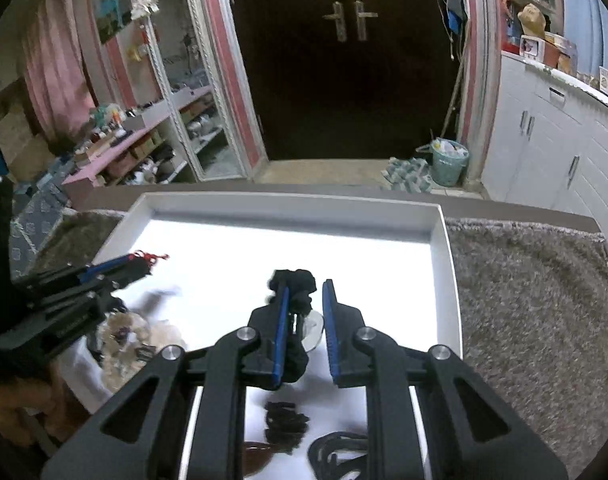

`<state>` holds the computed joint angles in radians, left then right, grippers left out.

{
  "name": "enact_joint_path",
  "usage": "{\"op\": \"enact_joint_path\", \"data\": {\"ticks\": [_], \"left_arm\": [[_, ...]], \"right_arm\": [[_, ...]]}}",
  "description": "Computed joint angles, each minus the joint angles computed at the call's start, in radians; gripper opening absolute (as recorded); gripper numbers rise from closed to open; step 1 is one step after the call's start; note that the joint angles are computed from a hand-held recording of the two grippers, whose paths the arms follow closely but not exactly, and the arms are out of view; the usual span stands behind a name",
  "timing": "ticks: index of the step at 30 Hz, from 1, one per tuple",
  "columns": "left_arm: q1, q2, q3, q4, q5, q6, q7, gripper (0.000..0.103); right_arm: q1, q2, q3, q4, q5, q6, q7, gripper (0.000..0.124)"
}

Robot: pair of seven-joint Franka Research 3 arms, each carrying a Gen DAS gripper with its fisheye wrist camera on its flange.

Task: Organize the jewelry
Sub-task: 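Carry the pendant and black scrunchie over the tray and open the left gripper, then open both grippers to release the pendant and scrunchie, then withdraw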

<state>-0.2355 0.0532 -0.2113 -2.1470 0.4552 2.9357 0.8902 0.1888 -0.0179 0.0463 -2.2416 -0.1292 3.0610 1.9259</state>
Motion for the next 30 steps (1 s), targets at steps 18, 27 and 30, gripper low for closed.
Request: {"op": "enact_joint_path", "data": {"ticks": [18,27,30], "left_arm": [[-0.012,0.044,-0.001,0.046,-0.008,-0.076,0.012,0.012],[-0.019,0.043,0.008,0.045,0.018,-0.079,-0.022,0.016],[-0.022,0.041,0.013,0.044,0.057,-0.078,-0.057,0.020]], "right_arm": [[-0.027,0.014,-0.031,0.022,-0.262,-0.111,0.259,0.018],[-0.025,0.016,-0.031,0.029,-0.305,-0.129,0.299,0.019],[-0.025,0.015,-0.030,0.028,-0.301,-0.127,0.301,0.019]]}}
